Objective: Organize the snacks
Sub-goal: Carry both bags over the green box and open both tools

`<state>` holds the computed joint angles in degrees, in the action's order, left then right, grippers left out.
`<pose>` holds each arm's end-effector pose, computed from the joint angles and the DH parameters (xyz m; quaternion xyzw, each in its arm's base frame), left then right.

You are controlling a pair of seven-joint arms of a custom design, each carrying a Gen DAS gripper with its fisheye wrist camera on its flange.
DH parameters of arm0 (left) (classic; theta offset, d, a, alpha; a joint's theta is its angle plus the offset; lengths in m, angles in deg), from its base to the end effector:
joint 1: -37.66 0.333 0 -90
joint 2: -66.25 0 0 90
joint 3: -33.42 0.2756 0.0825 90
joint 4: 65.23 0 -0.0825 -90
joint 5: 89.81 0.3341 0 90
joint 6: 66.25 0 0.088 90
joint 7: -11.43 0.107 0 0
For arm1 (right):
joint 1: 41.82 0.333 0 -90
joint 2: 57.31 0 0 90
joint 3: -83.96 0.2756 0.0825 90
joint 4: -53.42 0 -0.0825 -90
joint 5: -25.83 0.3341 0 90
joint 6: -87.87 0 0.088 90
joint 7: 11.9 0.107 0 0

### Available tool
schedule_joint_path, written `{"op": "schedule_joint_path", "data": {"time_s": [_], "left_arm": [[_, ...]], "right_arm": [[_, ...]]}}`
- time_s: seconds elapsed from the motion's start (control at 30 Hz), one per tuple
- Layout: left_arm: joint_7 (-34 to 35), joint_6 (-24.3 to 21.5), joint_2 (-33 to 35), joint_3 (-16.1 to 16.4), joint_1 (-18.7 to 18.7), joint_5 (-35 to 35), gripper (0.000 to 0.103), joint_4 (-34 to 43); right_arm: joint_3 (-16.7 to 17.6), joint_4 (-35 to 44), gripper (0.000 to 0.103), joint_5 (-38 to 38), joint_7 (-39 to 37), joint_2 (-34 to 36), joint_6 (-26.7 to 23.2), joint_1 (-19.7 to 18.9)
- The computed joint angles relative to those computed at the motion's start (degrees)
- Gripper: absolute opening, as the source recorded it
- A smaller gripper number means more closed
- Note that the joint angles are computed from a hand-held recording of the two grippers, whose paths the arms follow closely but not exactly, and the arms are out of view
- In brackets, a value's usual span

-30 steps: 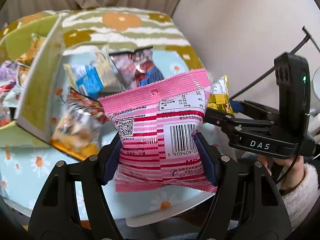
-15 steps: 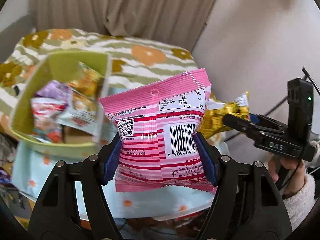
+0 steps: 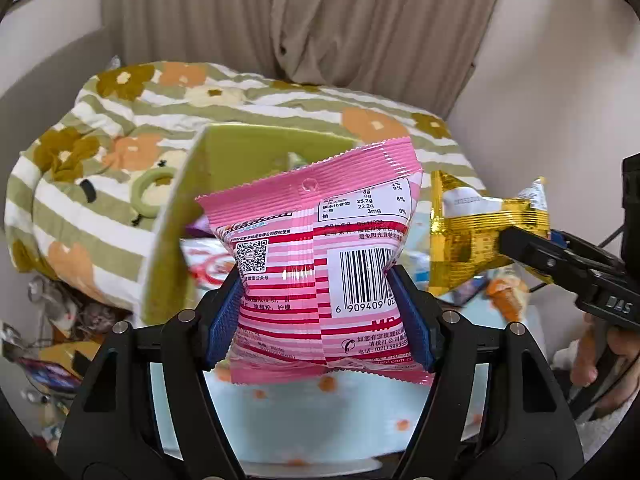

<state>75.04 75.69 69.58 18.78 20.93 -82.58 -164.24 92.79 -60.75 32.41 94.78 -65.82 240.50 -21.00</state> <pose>0.4953 -0.2978 0.5872 -0.6118 0.7131 -0.3129 0.1389 0.4540 0.2605 0.5973 -0.6968 0.5961 -0.1165 0.3815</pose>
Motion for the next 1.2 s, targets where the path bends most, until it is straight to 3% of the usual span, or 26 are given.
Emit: {"op": "schedule_joint_path", "data": {"time_s": [0.13,0.2,0.27,0.3,0.73,1.0,1.07,1.13,1.2], "left_arm": [[6.2,-0.3,2.2,1.3,2.3,-2.9,0.067,0.7],[7.8,-0.3,3.7,1.5,3.1,-3.3,0.074,1.6],[9.7,-0.6,4.7,1.5,4.0,-4.9,0.094,2.0],[10.6,-0.3,4.8,1.5,4.4,-5.8,0.096,1.7],[16.9,3.2,-2.7,2.2,6.4,-16.3,0.097,-9.2],[16.3,3.8,-4.5,3.2,5.8,-15.9,0.097,-11.3],[16.1,4.0,-4.7,3.3,5.8,-15.9,0.097,-11.6],[15.9,4.1,-4.8,3.4,5.8,-15.5,0.097,-11.9],[15.9,4.1,-4.9,3.4,5.7,-15.5,0.097,-12.4]], "right_arm": [[1.3,6.5,0.056,-4.9,5.9,6.5,-1.1,0.9],[1.0,9.0,0.056,-7.0,8.5,8.9,-2.1,1.9],[0.4,10.6,0.056,-8.2,10.4,10.5,-2.9,2.9],[0.2,11.3,0.056,-9.0,11.7,11.2,-3.5,3.4],[-1.4,16.7,0.056,-16.1,21.1,15.0,-10.1,7.2],[-3.0,30.1,0.058,-19.5,22.4,23.1,-21.7,10.5],[-3.2,30.7,0.061,-17.7,22.3,24.0,-22.1,10.4],[-3.7,28.5,0.083,-17.8,23.6,23.2,-19.6,10.8],[-4.0,25.7,0.095,-19.1,25.0,22.0,-16.6,11.2]]}}
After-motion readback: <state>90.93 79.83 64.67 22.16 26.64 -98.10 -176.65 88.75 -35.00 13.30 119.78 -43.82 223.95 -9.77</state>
